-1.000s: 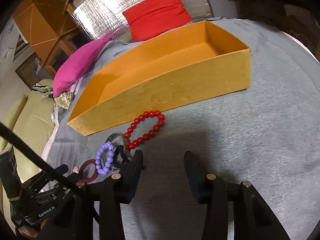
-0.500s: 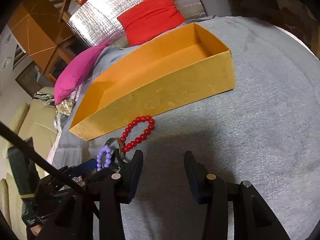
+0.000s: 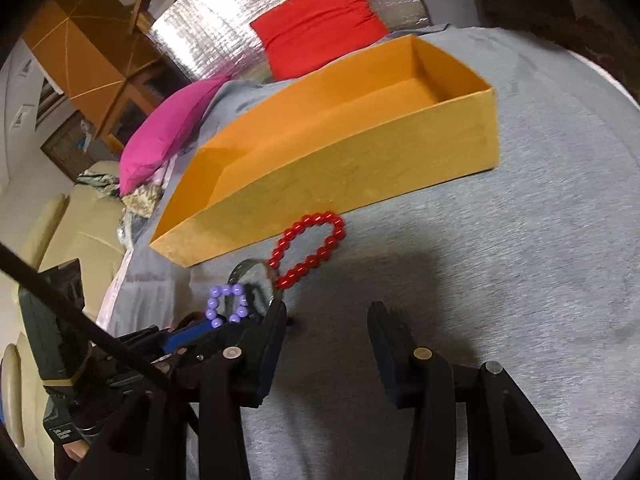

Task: Organize jewelry
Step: 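Lift the purple bracelet with left tool while right tool grasps the black hair tie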

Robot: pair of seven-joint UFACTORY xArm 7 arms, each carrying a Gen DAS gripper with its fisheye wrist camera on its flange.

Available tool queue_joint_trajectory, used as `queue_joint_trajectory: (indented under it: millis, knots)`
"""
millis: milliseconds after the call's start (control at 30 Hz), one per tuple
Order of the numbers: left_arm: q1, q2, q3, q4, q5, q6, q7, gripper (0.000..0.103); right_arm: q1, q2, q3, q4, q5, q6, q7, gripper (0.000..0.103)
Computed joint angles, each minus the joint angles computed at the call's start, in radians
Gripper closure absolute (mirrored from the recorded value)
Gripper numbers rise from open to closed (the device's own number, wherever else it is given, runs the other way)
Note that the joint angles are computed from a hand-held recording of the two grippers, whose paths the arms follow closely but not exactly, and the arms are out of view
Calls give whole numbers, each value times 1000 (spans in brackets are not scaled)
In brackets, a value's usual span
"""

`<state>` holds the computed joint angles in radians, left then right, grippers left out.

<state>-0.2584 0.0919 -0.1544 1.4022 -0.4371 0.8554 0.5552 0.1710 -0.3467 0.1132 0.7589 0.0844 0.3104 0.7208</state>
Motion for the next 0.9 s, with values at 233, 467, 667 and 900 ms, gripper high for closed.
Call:
queue_joint_trajectory:
  millis: [233,467,667,900]
  knots:
    - [45,-41,31,-17,-85,24,77,93,67,57,-18,42,55,-27,-104,58]
    - [66,-51,46,-26,-89,28,92,93,12,118,43,88,-70,-21,-25,55]
    - [68,-49,45,-20,-97,12,81,93,-22,103,73,84,-194,4,44,88]
    - [52,-55,32,-36,-108,-61,90,93,-79,8,79,19,-259,-47,152,88]
